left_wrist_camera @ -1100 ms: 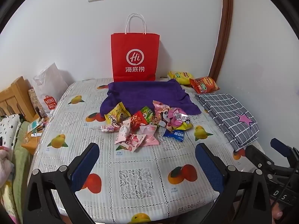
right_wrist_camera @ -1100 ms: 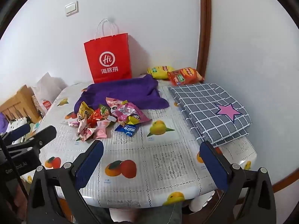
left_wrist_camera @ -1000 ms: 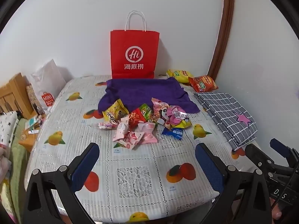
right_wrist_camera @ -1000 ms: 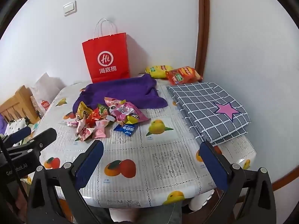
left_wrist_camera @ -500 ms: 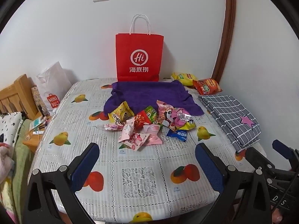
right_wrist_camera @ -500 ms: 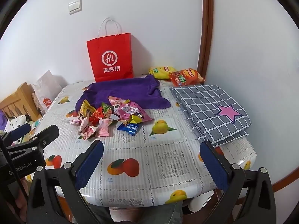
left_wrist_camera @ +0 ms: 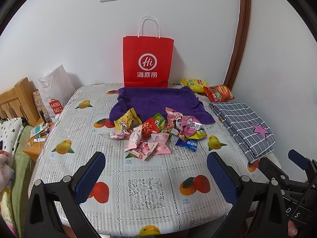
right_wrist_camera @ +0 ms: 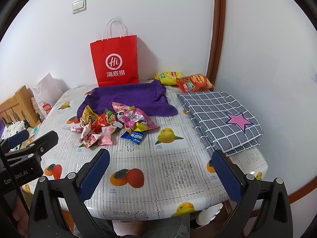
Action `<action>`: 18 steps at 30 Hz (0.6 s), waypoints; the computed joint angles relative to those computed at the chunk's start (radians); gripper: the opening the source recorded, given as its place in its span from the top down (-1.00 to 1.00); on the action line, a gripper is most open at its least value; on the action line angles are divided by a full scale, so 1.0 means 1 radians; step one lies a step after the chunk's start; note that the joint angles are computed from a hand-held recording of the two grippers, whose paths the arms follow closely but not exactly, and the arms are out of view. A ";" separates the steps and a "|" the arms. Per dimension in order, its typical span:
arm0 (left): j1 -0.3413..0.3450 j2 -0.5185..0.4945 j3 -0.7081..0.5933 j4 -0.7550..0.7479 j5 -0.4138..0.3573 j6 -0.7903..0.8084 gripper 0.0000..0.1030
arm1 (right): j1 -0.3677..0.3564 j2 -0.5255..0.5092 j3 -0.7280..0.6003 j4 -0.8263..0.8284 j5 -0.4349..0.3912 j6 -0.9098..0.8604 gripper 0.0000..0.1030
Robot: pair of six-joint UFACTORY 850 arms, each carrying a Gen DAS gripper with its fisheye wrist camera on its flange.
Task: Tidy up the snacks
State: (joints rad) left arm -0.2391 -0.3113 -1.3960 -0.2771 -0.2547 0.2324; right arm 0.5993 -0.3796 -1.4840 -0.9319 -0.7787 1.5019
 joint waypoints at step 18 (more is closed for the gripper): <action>-0.004 0.005 0.010 -0.005 0.009 0.010 -0.99 | 0.003 0.005 0.008 -0.015 -0.023 0.023 -0.97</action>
